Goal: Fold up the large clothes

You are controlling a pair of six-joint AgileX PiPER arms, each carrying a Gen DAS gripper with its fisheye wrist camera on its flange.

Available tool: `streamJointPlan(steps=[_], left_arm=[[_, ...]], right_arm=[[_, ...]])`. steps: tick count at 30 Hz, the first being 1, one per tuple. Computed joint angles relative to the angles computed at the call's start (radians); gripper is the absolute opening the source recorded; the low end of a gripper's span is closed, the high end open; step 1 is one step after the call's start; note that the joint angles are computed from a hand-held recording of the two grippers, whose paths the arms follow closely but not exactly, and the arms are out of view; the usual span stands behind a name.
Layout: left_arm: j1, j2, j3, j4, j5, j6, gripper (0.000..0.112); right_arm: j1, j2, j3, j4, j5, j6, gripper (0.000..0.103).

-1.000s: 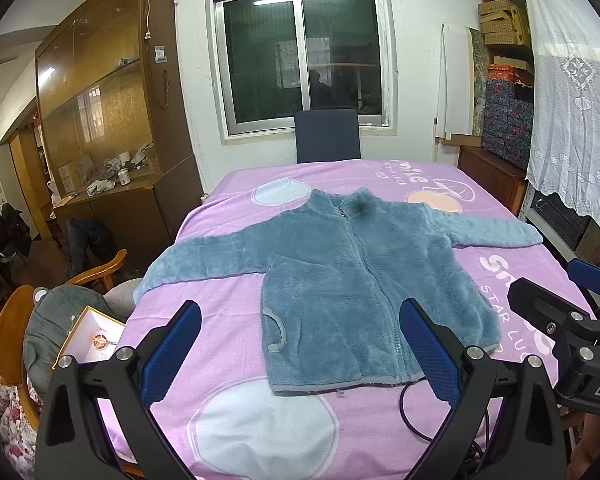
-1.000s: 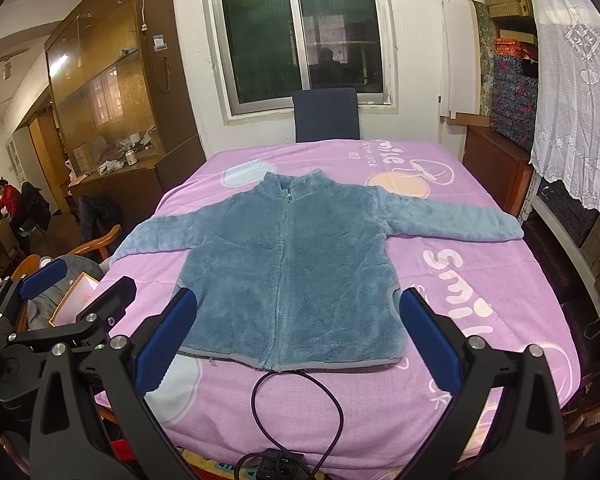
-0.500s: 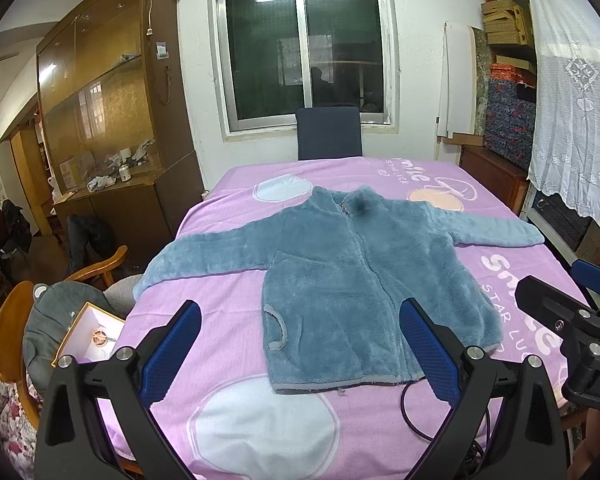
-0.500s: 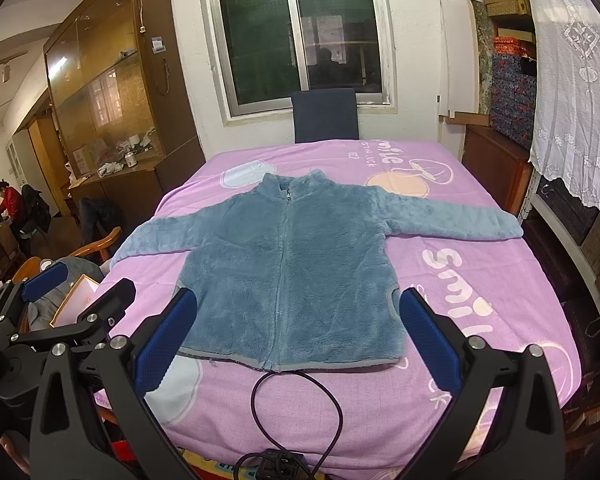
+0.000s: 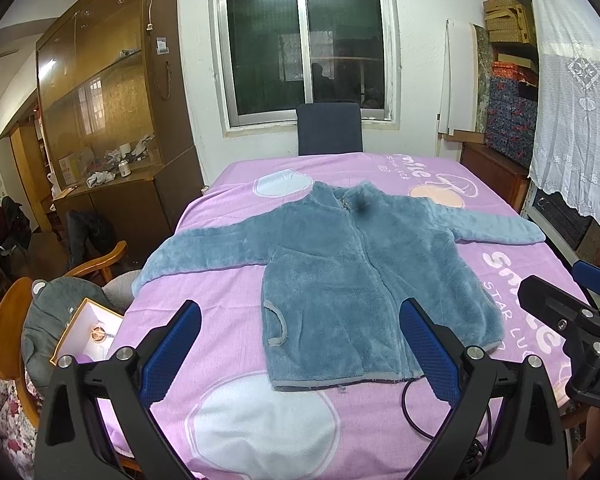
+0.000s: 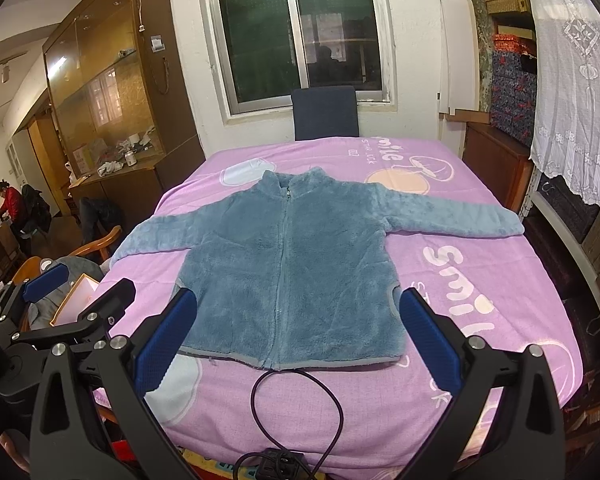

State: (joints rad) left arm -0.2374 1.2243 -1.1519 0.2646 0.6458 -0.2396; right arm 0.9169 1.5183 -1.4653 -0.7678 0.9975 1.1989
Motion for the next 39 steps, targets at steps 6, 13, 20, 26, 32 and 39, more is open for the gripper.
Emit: streamJointPlan(steps=[6,13,20,26,32,39], left_arm=[[0.007,0.02,-0.004,-0.01,0.002,0.008,0.1],[0.043,0.065,-0.006,-0.053,-0.006,0.051,0.1],[0.215,0.228,-0.072,-0.371,0.036,0.341,0.1],[0.277,0.375,-0.141,-0.43,0.06,0.427,0.1],[0.3,0.512,-0.233,-0.466,0.12,0.467,0.097],[0.281,0.606,-0.272,-0.489,0.144,0.502,0.063]], right_arm=[[-0.014,-0.002,0.024,0.002,-0.023,0.015,0.099],[-0.067,-0.059,0.146,-0.02,-0.168,0.089,0.099],[-0.223,-0.139,0.335,0.173,-0.481,-0.07,0.099],[-0.359,-0.109,0.377,0.223,-0.475,-0.098,0.099],[-0.541,-0.004,0.374,0.571,-0.583,-0.429,0.099],[-0.55,0.142,0.314,0.694,-0.554,-0.592,0.065]])
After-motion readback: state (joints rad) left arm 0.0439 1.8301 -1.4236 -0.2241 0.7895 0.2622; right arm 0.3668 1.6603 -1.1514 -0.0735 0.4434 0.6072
